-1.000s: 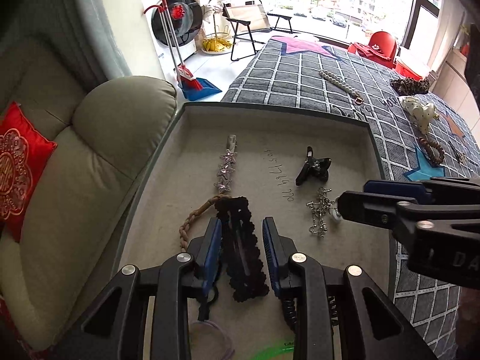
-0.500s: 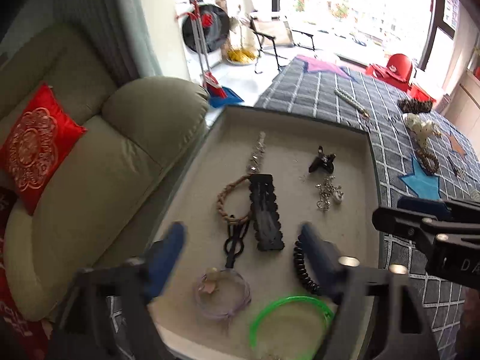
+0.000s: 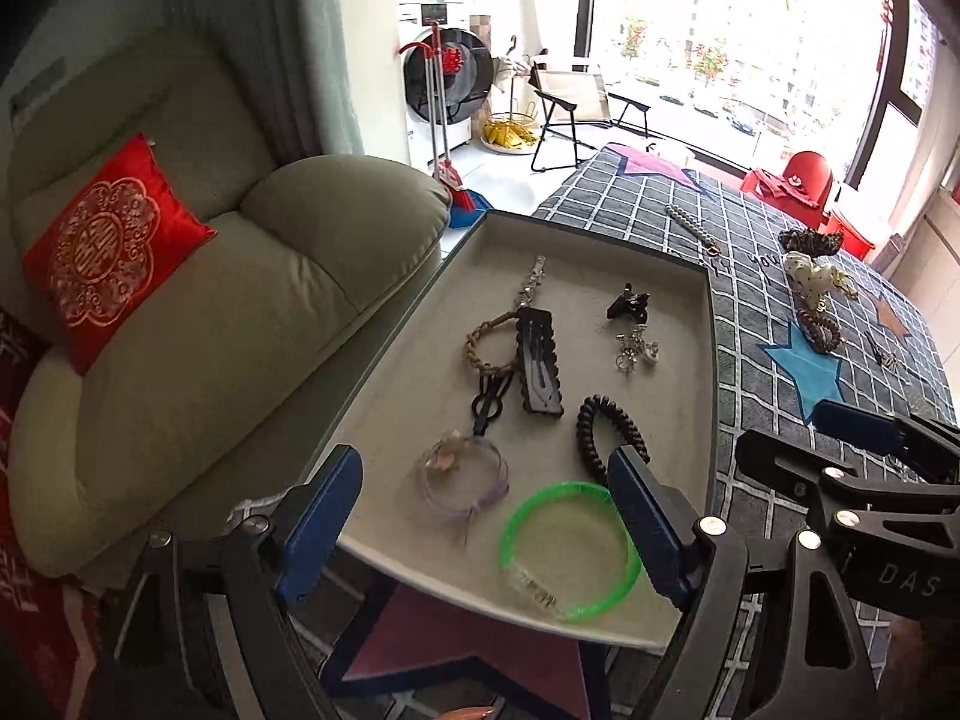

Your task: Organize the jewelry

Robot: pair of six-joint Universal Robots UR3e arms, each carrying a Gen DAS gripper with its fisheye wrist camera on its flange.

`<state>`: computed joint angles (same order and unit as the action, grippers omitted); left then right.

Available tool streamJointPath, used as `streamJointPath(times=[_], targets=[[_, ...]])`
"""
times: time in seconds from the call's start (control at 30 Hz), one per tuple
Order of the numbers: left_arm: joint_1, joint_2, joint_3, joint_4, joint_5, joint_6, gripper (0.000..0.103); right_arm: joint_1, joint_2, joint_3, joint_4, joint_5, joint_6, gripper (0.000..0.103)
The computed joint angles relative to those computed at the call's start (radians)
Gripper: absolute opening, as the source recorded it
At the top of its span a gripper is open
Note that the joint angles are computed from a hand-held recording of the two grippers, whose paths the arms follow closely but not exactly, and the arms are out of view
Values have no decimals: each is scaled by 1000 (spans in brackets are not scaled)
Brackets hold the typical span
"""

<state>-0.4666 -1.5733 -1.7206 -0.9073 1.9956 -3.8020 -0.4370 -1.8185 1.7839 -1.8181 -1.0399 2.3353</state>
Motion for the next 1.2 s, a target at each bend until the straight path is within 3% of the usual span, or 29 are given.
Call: streamJointPath(times=[0.43,1.2], targets=[[-67,84,-55,-93,103,-99,86,-32,-132,96,-21,1,-10,86],[-95,121,-82,-121,131,-138,86,-40,-193,114,0,10,-24,86]])
